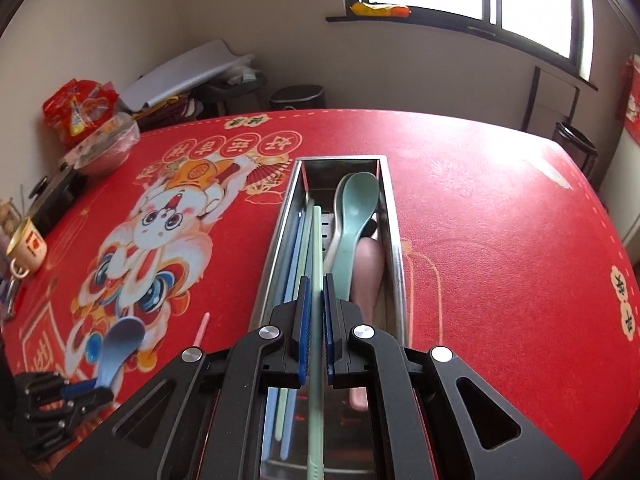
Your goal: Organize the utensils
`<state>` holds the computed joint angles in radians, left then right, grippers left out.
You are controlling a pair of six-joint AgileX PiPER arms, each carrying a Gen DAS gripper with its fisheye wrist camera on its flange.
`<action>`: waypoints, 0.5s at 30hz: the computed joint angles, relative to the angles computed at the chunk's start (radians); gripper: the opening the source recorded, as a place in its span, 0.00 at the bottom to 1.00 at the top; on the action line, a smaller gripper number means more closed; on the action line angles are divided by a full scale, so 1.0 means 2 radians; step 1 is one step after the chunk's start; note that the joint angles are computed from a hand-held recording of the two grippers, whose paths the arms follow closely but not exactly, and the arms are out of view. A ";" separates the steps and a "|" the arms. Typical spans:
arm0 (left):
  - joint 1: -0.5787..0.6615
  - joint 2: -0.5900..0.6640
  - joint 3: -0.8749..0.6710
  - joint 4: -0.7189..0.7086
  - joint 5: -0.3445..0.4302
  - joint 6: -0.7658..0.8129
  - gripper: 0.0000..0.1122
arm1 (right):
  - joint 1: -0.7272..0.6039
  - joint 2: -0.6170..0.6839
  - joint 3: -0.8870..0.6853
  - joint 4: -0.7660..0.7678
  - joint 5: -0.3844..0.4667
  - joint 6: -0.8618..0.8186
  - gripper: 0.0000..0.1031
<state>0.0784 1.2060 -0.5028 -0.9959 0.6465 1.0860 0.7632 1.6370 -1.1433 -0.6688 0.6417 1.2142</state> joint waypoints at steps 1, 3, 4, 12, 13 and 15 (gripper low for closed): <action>0.001 0.001 0.000 -0.001 0.001 0.001 0.08 | -0.007 0.013 -0.011 0.008 -0.001 -0.002 0.06; 0.003 0.002 0.000 -0.002 0.002 0.003 0.08 | -0.019 0.033 -0.026 0.033 -0.008 -0.017 0.06; 0.003 0.002 0.000 -0.002 0.002 0.003 0.08 | -0.022 0.041 -0.031 0.044 -0.011 -0.019 0.06; 0.006 0.003 0.000 -0.005 0.004 0.007 0.08 | -0.041 0.047 -0.017 0.128 -0.051 -0.073 0.07; 0.006 0.003 0.000 -0.005 0.004 0.007 0.08 | -0.042 0.042 -0.009 0.129 -0.057 -0.073 0.07; 0.005 0.003 0.000 -0.004 0.002 0.007 0.08 | -0.040 0.026 0.012 0.122 -0.070 -0.066 0.07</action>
